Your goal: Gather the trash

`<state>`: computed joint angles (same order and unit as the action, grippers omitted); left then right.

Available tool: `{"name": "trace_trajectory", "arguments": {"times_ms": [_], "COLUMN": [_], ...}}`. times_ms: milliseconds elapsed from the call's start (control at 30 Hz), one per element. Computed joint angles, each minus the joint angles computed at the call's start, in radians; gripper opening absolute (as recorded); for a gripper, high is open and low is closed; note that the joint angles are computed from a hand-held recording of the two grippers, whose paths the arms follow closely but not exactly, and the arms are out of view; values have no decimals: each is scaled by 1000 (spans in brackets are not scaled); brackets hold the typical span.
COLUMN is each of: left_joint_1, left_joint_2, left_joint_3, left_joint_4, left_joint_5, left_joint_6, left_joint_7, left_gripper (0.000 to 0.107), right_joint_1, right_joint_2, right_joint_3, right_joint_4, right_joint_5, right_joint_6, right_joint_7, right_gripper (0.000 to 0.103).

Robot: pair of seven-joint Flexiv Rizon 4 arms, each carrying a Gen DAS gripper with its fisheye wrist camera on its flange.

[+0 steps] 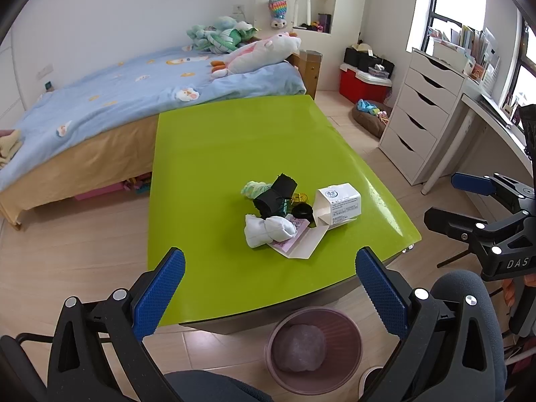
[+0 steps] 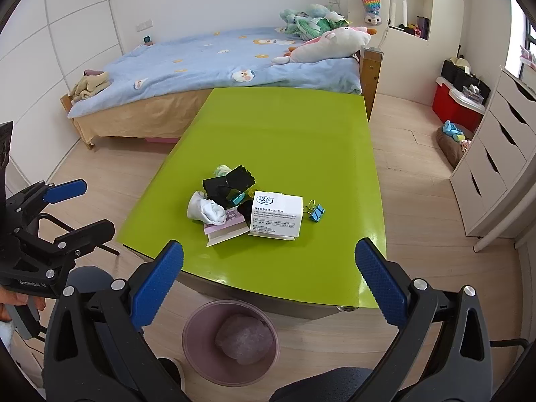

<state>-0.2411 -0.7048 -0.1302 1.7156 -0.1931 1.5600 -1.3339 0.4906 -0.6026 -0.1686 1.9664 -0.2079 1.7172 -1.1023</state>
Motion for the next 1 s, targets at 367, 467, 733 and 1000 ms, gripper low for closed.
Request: {"name": "trace_trajectory", "arguments": {"times_ms": [367,467,733,1000], "left_joint_1": [1,-1,0,-5], "left_joint_2": [-1,-4,-2,-4], "left_joint_3": [-2,-1,-2,3], "left_joint_4": [-2,-4,-4,-6], "left_joint_5": [0,1,0,1], "left_joint_6": [-2,0,-4,-4], "left_joint_7": [-2,-3,-3,-7], "left_gripper": [98,98,98,98], "right_joint_1": [-28,-20,46,28], "right_joint_2": [0,0,-6,-9], "right_joint_3": [34,26,-51,-30], "right_joint_4": [-3,-2,9,4], "right_joint_5": [2,3,16,9], "right_joint_6": [1,1,8,-4], "right_joint_7": [-4,-3,3,-1], "right_gripper": [100,100,100,100]}}
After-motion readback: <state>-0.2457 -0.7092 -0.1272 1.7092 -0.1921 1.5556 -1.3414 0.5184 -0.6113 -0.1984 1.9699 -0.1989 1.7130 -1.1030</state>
